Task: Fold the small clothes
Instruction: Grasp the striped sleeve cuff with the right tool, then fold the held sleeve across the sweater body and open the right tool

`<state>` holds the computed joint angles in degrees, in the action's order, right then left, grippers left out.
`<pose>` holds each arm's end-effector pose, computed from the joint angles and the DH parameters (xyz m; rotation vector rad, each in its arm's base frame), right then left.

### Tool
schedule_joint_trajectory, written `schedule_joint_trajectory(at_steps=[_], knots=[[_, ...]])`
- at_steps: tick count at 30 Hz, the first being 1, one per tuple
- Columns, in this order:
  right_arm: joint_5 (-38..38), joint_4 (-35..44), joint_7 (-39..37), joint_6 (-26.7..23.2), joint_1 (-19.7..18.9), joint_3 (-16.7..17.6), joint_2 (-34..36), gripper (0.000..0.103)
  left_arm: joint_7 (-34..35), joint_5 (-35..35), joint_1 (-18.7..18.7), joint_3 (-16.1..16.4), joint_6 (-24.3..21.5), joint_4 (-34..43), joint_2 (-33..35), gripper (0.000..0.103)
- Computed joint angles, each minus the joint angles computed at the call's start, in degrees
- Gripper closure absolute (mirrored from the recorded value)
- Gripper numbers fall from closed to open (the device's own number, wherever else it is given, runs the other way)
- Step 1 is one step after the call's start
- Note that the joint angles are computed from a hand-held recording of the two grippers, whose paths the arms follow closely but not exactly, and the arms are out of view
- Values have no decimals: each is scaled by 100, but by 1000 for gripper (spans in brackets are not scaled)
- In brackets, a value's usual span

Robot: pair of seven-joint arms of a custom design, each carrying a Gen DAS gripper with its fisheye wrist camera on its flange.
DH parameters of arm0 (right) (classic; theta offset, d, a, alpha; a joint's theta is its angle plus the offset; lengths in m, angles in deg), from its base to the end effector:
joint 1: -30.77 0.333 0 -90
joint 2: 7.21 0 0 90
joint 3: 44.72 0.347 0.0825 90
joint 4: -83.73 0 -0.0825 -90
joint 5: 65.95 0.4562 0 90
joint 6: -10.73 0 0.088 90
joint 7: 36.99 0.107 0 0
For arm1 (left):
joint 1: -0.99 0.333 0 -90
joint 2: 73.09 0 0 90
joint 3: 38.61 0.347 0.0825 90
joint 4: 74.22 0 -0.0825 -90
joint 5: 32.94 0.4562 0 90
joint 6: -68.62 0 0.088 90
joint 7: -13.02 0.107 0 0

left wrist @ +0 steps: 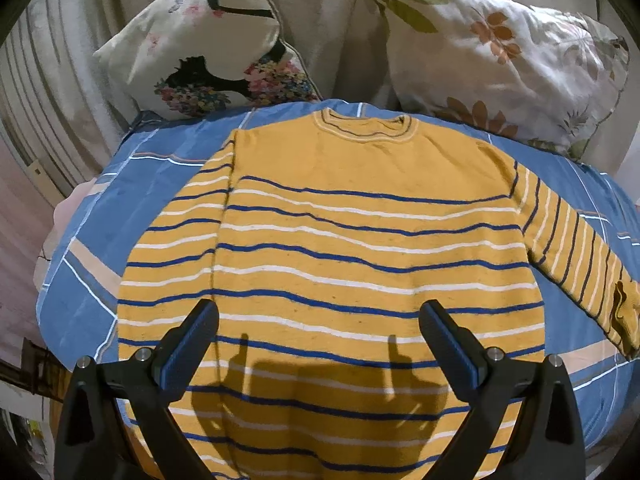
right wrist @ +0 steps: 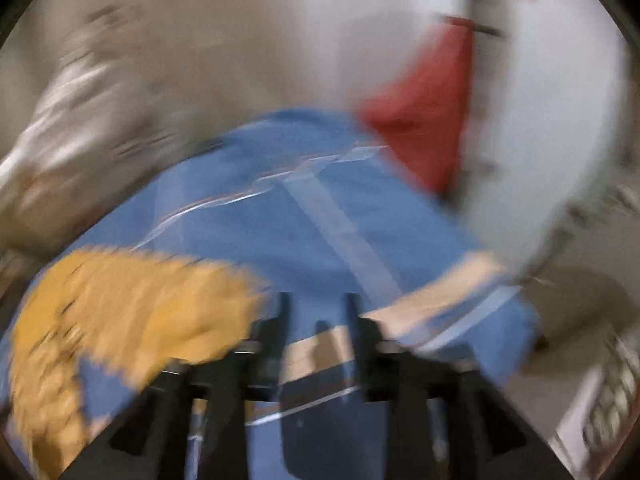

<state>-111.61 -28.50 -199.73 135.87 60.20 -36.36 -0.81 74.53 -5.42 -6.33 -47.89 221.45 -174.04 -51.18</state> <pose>0.5433 0.3851 0.4362 -1.0222 2.4407 -0.7294 0.7340 -0.2190 0.4096 -1.7333 1.9777 -0.5375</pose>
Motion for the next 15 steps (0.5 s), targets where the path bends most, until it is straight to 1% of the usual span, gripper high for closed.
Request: schedule_joint_trajectory(at_steps=[1, 2, 3, 5, 7, 8, 9, 10, 11, 12, 13, 14, 15], knots=[[-93, 155, -238, 239, 7, 21, 167, 38, 25, -21, -1, -22, -21, 21, 19, 3], [-156, 392, -553, 372, 30, 32, 392, 35, 65, -48, 4, -45, -30, 30, 27, 3], [-197, 757, -972, 363, 82, 40, 720, 35, 102, -53, 3, -58, -21, 19, 19, 3], [-108, 1277, -1519, 216, 187, -25, 1186, 35, 108, 1, -26, -43, 10, -28, -18, 3], [109, 1871, -2040, -284, 336, -105, 1694, 35, 112, 30, -30, -30, 33, -94, -66, 3], [234, 2230, -2347, -776, 436, -152, 1970, 38, 88, 58, -38, -10, 26, -122, -89, 3], [399, 2525, -2666, -1190, 597, -308, 2195, 47, 49, 82, -41, 15, 2, -140, -110, 3], [408, 2621, -2754, -1369, 567, -263, 2273, 69, 16, 90, -34, 30, -15, -152, -125, 3], [423, 2516, -2670, -1311, 592, -324, 2188, 79, -60, 112, -30, 64, -27, -174, -148, 3], [411, 2267, -2393, -1151, 602, -385, 1972, 84, -122, 136, -21, 90, -30, -182, -158, 3], [394, 2074, -2159, -1062, 601, -422, 1802, 86, -202, 162, -16, 118, -44, -183, -162, 3], [335, 1892, -1902, -1044, 611, -456, 1636, 86, -232, 145, 10, 118, -58, -174, -156, 3], [244, 1682, -1595, -1173, 615, -507, 1402, 86, -264, 109, 40, 115, -74, -162, -149, 3]])
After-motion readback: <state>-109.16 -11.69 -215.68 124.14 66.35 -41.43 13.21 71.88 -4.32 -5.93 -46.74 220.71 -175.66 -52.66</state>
